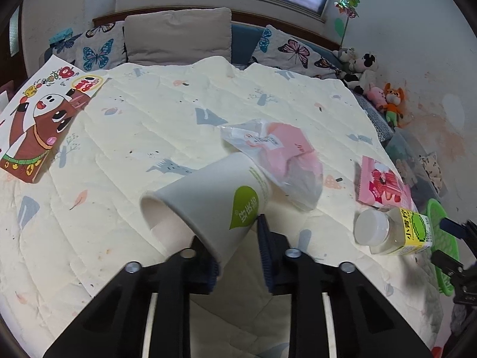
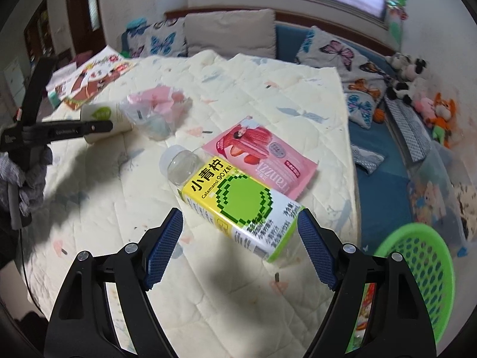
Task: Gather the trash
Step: 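Grasp the yellow Calamansi juice bottle with the right gripper while the left holds the paper cup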
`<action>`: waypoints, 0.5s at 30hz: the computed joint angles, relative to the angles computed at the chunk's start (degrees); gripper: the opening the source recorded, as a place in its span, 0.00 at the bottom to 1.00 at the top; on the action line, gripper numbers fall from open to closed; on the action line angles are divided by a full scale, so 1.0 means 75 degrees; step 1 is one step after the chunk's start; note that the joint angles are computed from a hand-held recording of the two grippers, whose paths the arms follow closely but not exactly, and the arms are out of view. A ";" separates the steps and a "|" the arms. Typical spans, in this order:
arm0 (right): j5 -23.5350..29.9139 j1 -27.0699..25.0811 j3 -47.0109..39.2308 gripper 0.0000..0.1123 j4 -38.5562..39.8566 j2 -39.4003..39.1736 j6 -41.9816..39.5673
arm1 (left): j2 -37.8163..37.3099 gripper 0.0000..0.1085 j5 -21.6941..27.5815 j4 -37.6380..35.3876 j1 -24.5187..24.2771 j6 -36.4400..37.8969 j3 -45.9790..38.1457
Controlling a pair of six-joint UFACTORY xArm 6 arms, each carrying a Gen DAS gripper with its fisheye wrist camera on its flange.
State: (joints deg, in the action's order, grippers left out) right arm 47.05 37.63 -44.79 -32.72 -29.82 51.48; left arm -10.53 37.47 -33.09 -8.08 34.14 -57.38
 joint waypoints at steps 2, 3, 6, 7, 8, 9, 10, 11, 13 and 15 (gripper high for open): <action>-0.0165 -0.0185 -0.0071 0.71 0.0389 0.0137 -0.0614 | 0.0005 0.10 0.0105 -0.0055 0.0016 0.0075 -0.0040; -0.0182 -0.0253 -0.0143 0.71 0.0561 0.0227 -0.0902 | -0.0012 0.06 0.0139 -0.0062 0.0025 0.0092 -0.0044; -0.0298 -0.0471 -0.0383 0.71 0.1277 0.0535 -0.1983 | -0.0091 0.05 0.0233 -0.0109 0.0065 0.0141 -0.0029; -0.0291 -0.0533 -0.0485 0.71 0.1466 0.0655 -0.2323 | -0.0140 0.04 0.0262 -0.0110 0.0071 0.0185 -0.0009; -0.0300 -0.0573 -0.0554 0.71 0.1612 0.0738 -0.2560 | -0.0177 0.04 0.0268 -0.0099 0.0076 0.0221 0.0016; -0.0308 -0.0623 -0.0632 0.71 0.1802 0.0825 -0.2829 | -0.0211 0.04 0.0273 -0.0088 0.0078 0.0252 0.0039; -0.0300 -0.0692 -0.0743 0.71 0.2090 0.0950 -0.3223 | -0.0237 0.04 0.0289 -0.0074 0.0090 0.0271 0.0056; -0.0287 -0.0748 -0.0845 0.71 0.2358 0.1058 -0.3617 | -0.0258 0.04 0.0312 -0.0044 0.0099 0.0267 0.0065; -0.0184 -0.0812 -0.1051 0.71 0.2687 0.1255 -0.4223 | -0.0289 0.04 0.0366 -0.0084 0.0142 0.0309 0.0079; -0.0086 -0.0885 -0.1244 0.70 0.2997 0.1453 -0.4727 | -0.0299 0.04 0.0413 -0.0087 0.0168 0.0296 0.0081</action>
State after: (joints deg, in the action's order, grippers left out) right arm 46.41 30.99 -54.12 -10.24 -18.92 16.02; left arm -12.77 40.57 -33.74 -6.82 36.37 -56.77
